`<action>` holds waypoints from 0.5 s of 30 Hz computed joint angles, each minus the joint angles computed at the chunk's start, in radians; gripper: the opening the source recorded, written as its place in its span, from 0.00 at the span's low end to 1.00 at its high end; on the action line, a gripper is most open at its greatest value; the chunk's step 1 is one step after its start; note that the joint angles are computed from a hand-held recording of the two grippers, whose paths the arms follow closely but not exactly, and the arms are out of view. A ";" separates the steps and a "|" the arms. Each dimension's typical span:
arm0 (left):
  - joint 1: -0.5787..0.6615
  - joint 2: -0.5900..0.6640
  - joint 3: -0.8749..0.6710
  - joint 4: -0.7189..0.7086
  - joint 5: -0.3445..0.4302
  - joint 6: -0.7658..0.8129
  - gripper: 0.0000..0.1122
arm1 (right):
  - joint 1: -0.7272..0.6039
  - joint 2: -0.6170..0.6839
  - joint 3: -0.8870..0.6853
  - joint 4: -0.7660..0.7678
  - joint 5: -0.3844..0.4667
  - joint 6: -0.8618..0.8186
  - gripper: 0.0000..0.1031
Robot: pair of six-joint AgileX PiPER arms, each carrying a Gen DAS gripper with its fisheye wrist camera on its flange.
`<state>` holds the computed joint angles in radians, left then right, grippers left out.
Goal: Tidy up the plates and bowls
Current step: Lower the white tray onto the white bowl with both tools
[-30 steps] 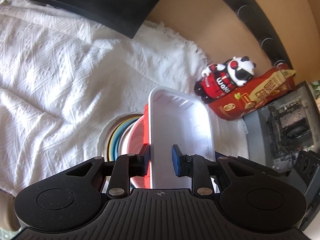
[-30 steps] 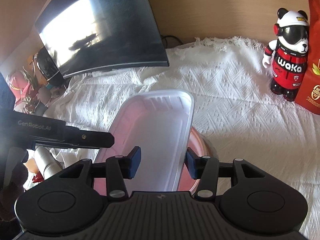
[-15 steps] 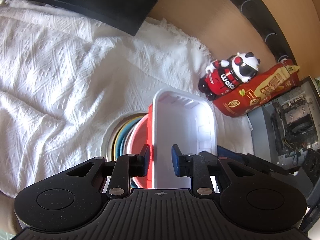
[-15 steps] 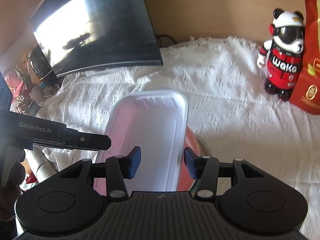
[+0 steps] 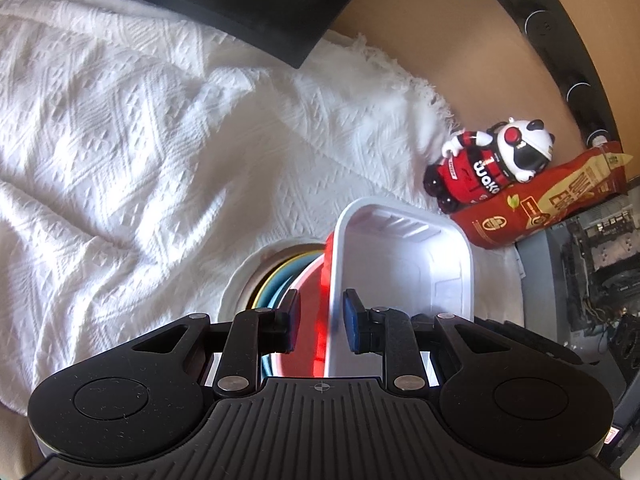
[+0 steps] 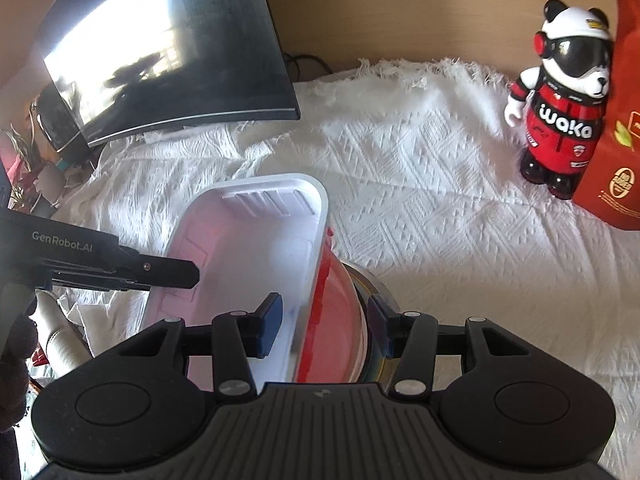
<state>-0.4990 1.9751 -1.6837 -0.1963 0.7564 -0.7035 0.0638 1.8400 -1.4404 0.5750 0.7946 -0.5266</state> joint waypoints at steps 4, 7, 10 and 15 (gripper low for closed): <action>0.012 0.046 -0.067 -0.048 0.020 0.048 0.22 | 0.012 0.042 -0.057 -0.003 0.013 0.011 0.45; 0.014 0.094 -0.150 -0.053 0.056 0.064 0.22 | 0.019 0.074 -0.106 -0.027 0.012 0.040 0.44; 0.016 0.139 -0.225 -0.052 0.092 0.067 0.22 | 0.021 0.106 -0.152 -0.042 0.022 0.059 0.44; 0.019 0.181 -0.289 -0.049 0.119 0.062 0.21 | 0.027 0.139 -0.194 -0.067 0.015 0.078 0.43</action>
